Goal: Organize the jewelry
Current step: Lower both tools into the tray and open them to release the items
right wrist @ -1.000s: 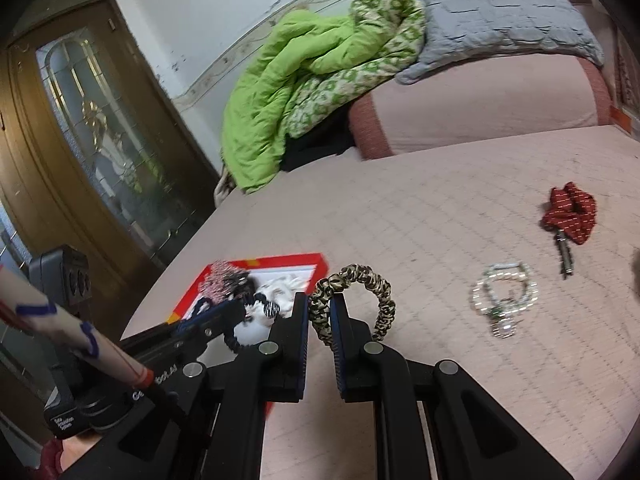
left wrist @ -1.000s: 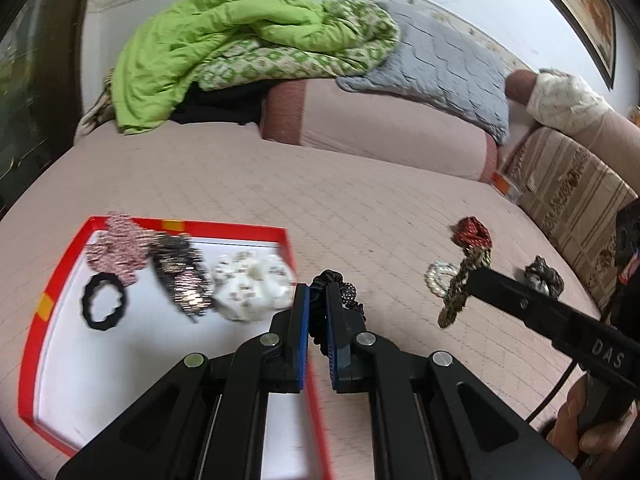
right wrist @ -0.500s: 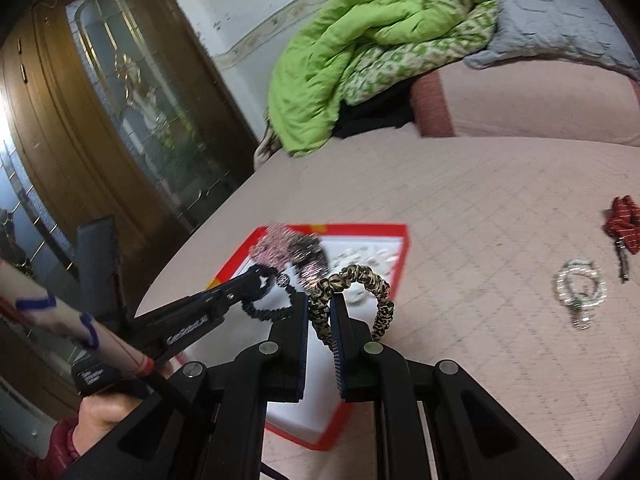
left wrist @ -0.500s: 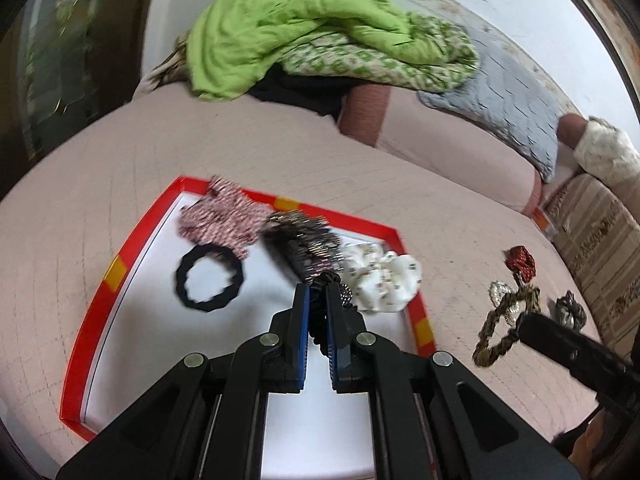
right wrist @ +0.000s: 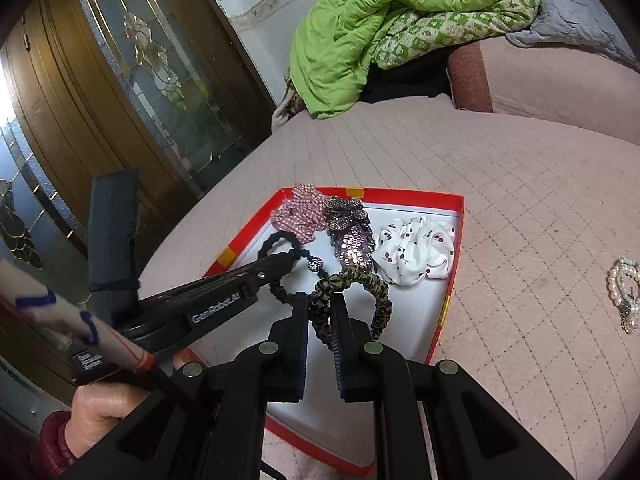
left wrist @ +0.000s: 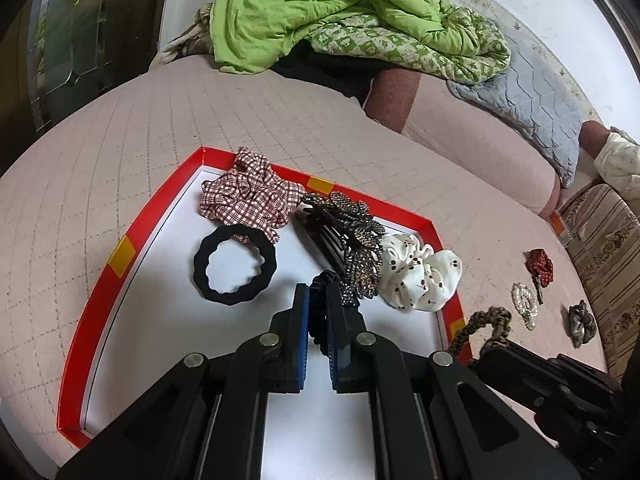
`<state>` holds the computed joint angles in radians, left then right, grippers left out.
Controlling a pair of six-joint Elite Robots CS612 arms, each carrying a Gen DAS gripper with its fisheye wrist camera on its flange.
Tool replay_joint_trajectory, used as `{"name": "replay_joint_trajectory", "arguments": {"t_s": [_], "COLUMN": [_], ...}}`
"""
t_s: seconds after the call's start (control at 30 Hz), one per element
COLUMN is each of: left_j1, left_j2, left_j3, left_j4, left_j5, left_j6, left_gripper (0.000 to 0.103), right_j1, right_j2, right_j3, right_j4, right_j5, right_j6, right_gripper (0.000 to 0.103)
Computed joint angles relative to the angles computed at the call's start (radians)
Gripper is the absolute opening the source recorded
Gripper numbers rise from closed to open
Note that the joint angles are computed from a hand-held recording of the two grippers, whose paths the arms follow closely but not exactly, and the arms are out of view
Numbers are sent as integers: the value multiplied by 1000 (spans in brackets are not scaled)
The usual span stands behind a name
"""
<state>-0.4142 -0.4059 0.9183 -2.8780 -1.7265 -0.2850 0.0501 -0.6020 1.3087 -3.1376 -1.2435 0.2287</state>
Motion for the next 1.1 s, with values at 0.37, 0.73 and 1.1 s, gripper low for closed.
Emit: {"name": "replay_joint_trajectory", "arguments": {"t_s": [0.37,0.73,1.1], "left_j1": [-2,-1,-4], "left_j2": [11,13,14], "left_j3": [-23,-27,-24], "left_j4": [38,60,52], "left_j5": [30,44,61], "left_j6": [-7,-6,-8], "left_gripper": [8,8,8], "right_j1": [-5,-9,-4], "right_j2": [30,57,74], "right_j3": [-55,-100,-138], "right_j4": [74,144,217], "right_j5": [-22,2,-4], "right_j6": [8,26,16], "right_gripper": [12,12,12]}}
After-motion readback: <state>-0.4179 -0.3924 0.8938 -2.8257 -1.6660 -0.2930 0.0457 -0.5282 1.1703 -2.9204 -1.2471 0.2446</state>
